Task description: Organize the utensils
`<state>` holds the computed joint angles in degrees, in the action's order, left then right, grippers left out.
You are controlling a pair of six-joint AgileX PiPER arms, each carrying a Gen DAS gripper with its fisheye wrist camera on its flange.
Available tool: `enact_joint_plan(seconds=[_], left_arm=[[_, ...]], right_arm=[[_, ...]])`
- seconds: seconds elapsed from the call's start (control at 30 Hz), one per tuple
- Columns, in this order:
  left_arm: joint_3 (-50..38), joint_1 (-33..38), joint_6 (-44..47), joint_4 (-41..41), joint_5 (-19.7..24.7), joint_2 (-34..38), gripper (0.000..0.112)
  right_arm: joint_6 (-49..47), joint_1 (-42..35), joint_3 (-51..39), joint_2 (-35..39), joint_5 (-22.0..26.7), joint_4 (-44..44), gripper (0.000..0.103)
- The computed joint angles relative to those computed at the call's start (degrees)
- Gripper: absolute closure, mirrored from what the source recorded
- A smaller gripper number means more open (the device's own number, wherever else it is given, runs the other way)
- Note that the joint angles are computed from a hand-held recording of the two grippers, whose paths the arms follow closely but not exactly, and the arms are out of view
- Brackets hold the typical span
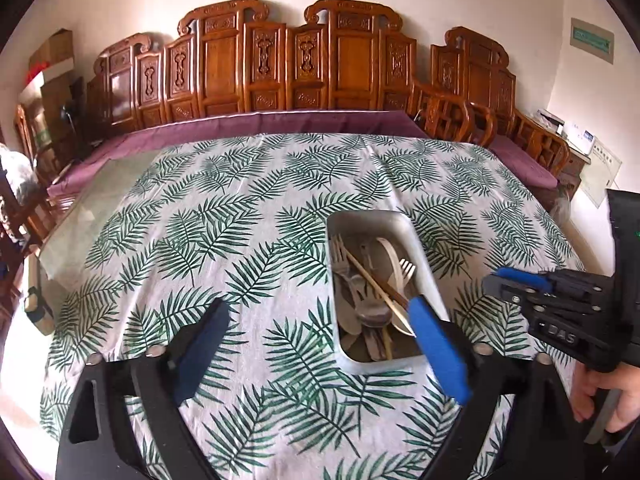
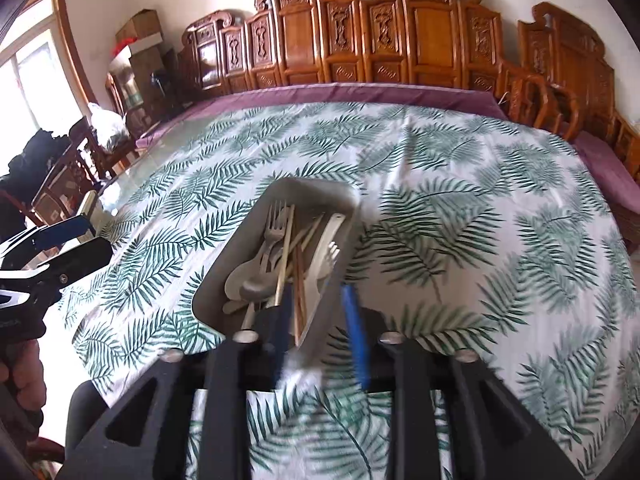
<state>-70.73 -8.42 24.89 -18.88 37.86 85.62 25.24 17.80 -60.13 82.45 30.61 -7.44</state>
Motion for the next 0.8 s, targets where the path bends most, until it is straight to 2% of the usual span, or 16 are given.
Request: enact_joint_plan(seconds=[0.17,0.23,0.3,0.37,0.5,0.67,0.8], left_arm=[[2.9,-2.6,-4.3,3.9,-0.6,-4.1,0.018],[5.2,-3.8,-7.3,6.3,-2.4,-6.8,0.017],[7.2,-4.5,-8.7,6.5,-3.2,-9.4,0.017],[8.6,-5.3,-10.8,7.7,-3.6,-11.5,0.017],[10.8,-7.6,-15.7,10.9,-3.5,-16.0,0.017],[9.9,-11.7,-20.8,14.4,-0.3,-21.3,0.017],[7.7,-16.8,-26.6,20.3,2.8,-24.8,0.017]], right_arm=[[8.1,1.7,5.6,-9.5,2.0,-7.9,0.033],[10.8,2.6,7.5,-13.2,3.3,-10.4,0.024],[13.7,4.3,8.8,-16.4,4.8,-13.4,0.009],[18.9,7.3,9.9,-19.3,7.3,-18.9,0.004],[25.2,12.7,10.7,-24.8,13.9,-24.1,0.003],[34.7,22.8,9.3,-30.2,24.2,-31.9,0.003],[44.3,37.4,6.4,-33.0,37.3,-42.0,0.003]])
